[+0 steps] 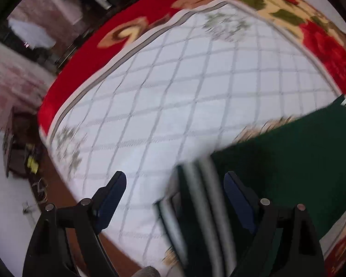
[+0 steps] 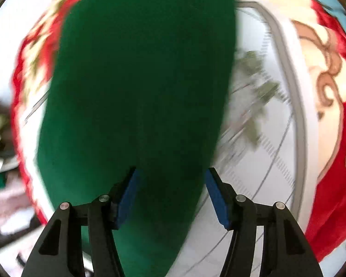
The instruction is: Fold large clothes
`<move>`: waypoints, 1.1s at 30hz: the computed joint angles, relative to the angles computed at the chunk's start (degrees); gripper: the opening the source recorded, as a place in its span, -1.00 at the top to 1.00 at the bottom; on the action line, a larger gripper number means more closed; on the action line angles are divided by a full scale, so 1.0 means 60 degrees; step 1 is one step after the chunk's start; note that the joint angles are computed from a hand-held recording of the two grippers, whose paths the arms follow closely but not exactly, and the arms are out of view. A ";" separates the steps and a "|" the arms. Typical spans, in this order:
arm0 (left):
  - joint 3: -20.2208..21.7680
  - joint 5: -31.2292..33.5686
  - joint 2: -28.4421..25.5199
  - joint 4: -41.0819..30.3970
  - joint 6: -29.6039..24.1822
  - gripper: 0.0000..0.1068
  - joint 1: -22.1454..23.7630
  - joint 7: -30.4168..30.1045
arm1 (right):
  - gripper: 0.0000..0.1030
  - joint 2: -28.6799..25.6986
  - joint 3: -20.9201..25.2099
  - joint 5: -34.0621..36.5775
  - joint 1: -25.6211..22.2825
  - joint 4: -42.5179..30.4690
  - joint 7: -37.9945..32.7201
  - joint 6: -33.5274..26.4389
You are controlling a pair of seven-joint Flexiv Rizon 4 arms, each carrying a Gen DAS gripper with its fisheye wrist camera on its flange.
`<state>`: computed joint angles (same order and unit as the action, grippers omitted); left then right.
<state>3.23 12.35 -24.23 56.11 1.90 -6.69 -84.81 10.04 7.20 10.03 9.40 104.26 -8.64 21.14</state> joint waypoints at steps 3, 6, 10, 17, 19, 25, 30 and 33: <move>0.0258 0.0346 0.0790 0.1122 -0.0161 -0.62 0.0071 0.0056 | -0.20 -0.0469 0.0205 0.0487 0.0625 -0.0966 -0.0857 0.0076; 0.0423 0.0637 0.1506 0.2309 -0.0039 -0.62 0.0320 -0.0194 | -0.20 -0.1699 0.0438 0.1489 0.1398 -0.2415 -0.2120 0.0399; 0.0478 0.0494 0.2124 0.3757 0.0327 -0.62 0.0830 -0.0615 | -0.20 -0.3674 0.0825 0.2006 0.2074 -0.4429 -0.3192 0.0545; 0.0505 -0.0913 0.2505 0.5627 0.2021 -0.66 0.1683 -0.1543 | -0.74 -0.7186 0.0966 -0.0055 0.3475 -0.8588 -0.4754 -0.1705; 0.0481 -0.1220 0.2536 0.5832 0.2361 -0.66 0.1846 -0.1554 | -0.76 -0.8049 0.0869 -0.0662 0.3979 -0.9888 -0.5036 -0.3168; 0.0378 -0.2070 0.2374 0.6123 0.3067 -0.73 0.2169 -0.1023 | 0.67 -0.7839 0.0319 -0.1800 0.4619 -0.9813 -0.4952 -0.3740; 0.0339 -0.2848 0.2158 0.6335 0.3573 -0.89 0.2365 -0.0431 | 0.80 -0.6816 0.0737 -0.0869 0.3951 -0.8559 -0.4628 -0.2561; 0.0344 -0.2915 0.2084 0.6390 0.3810 -0.92 0.2388 -0.0189 | 0.80 -0.6867 0.0863 -0.0663 0.3864 -0.9028 -0.4882 -0.2580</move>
